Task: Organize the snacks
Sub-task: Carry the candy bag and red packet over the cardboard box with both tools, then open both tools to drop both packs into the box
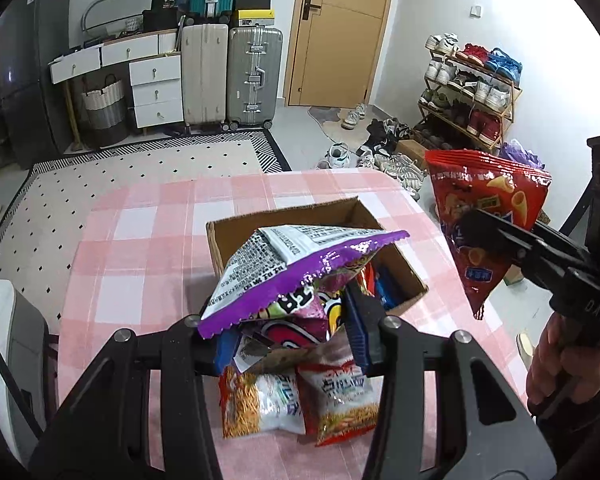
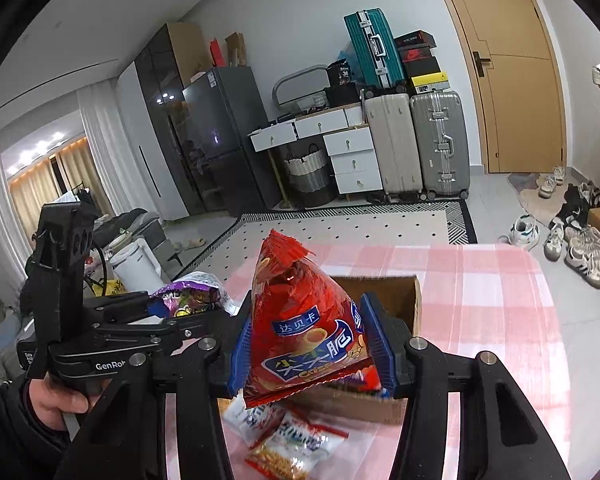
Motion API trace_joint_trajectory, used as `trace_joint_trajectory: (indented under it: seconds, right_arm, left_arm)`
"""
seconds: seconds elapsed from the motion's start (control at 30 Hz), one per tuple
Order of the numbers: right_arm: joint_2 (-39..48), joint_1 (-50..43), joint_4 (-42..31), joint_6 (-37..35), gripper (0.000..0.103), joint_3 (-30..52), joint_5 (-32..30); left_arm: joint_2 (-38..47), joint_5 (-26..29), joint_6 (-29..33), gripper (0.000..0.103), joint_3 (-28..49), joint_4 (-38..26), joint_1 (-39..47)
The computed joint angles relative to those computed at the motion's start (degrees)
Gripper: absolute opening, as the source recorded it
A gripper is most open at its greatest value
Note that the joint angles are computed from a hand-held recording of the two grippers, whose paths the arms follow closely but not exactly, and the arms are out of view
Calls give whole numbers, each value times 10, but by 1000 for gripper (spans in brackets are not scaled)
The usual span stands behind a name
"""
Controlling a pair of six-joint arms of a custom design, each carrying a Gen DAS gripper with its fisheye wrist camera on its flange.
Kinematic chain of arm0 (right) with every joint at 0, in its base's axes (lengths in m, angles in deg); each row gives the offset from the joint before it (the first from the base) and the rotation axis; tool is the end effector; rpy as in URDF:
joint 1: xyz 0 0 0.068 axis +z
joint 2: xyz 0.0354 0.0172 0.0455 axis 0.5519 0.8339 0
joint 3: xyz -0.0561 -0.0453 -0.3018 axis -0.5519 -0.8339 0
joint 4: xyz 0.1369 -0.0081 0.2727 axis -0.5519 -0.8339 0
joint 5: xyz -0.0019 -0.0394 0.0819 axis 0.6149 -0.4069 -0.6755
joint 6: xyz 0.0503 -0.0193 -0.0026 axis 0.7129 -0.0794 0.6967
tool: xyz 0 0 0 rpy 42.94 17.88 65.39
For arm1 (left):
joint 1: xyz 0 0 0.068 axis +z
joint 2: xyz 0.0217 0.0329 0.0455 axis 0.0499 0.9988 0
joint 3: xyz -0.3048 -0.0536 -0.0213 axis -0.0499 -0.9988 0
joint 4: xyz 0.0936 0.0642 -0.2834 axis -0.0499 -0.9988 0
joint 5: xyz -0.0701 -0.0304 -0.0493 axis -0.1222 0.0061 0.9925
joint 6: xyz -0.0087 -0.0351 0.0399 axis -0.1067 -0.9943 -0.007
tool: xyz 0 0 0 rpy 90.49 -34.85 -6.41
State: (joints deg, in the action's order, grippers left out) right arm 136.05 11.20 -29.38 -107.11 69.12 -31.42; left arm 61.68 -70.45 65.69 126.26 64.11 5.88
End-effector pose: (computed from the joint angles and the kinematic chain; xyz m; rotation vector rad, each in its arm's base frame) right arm 0.1836 -0.0456 0.2709 -0.3808 2.0944 0.6114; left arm 0.2305 0.0023 0.2535 0.1497 2.3163 -0.2747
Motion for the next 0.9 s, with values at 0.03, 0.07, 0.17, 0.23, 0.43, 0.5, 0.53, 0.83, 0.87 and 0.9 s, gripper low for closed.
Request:
trace_joint_trajectory:
  seconds: [0.03, 0.07, 0.17, 0.23, 0.43, 0.5, 0.53, 0.83, 0.87, 0.9]
  right_arm:
    - [5, 7, 8, 8, 51, 3, 5]
    - [15, 15, 24, 18, 51, 4, 11]
    - [37, 39, 56, 42, 51, 11, 25]
    - [52, 56, 75, 54, 51, 17, 38]
    - [100, 101, 139, 84, 51, 16, 80]
    - [118, 114, 160, 87, 51, 11, 97]
    - [125, 124, 169, 91, 51, 10, 107]
    - [220, 166, 246, 113, 51, 11, 147]
    - [231, 168, 253, 115, 51, 12, 149]
    - [244, 171, 262, 119, 51, 13, 152]
  left_arm:
    - [15, 8, 2, 42, 9, 1, 5]
    - [30, 11, 2, 42, 18, 3, 5]
    - [74, 5, -1, 42, 37, 16, -5]
    - [105, 2, -6, 42, 49, 29, -13]
    - [172, 4, -26, 42, 52, 82, -19]
    - [194, -3, -29, 42, 54, 97, -24]
    - [205, -4, -29, 42, 56, 103, -24]
    - [283, 6, -42, 42, 69, 146, -18]
    - [287, 7, -46, 42, 67, 152, -19]
    - [293, 12, -47, 42, 68, 159, -16]
